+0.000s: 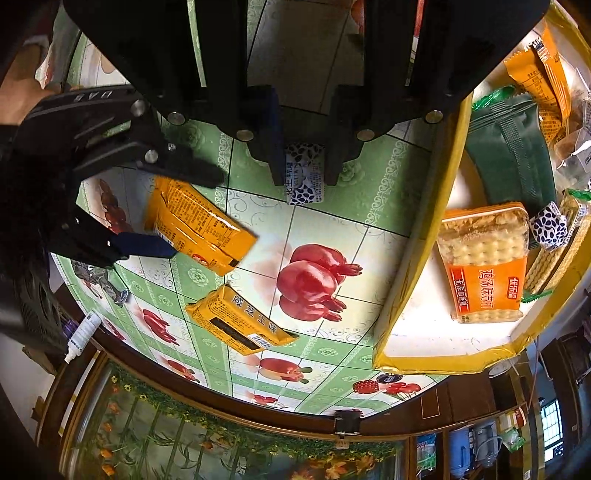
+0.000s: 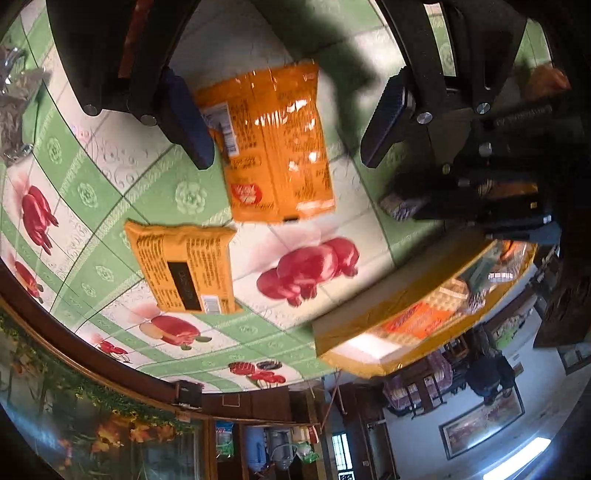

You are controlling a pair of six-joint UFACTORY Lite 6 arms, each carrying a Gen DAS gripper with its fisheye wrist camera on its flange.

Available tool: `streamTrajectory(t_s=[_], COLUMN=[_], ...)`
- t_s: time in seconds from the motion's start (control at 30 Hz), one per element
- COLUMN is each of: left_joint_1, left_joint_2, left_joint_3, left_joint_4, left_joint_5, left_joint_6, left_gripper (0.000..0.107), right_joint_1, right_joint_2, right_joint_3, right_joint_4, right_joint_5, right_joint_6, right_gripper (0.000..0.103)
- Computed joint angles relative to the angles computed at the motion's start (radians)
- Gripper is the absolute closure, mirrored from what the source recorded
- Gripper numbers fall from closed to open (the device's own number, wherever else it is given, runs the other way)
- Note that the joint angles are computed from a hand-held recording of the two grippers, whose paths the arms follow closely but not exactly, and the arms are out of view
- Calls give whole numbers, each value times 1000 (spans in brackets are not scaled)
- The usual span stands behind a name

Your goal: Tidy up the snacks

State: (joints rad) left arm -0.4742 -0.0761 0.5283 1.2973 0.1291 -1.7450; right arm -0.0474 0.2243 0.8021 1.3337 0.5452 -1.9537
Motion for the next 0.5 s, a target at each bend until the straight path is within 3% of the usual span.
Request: streamTrajectory(t_s=[0.1, 0.2, 0.23, 0.27, 0.3, 0.5], left_joint_1=[4, 25, 36, 41, 42, 39], left_joint_2=[-17, -42, -54, -67, -82, -140], left_joint_3=[-16, -37, -46, -54, -63, -108], left_joint_4=[9, -54, -108, -156, -172, -225], left_joint_5=[-8, -34, -50, -60, -64, -75], left_joint_6=[-12, 58, 118, 169, 188, 245], left_gripper=[90, 90, 90, 90, 90, 90], right_joint_1=[49, 67, 71, 74, 74, -22], right_joint_2=[-59, -51, -50, -57, -67, -160], right_joint_3=[-70, -65, -63, -66, -71, -178], right_joint_4=[77, 132, 145, 161, 174, 221], right_joint_5=[-106, -124, -133, -144, -149, -91], right_joint_6=[-84, -84, -76, -69, -64, -62], right_gripper=[20, 22, 27, 44, 50, 59])
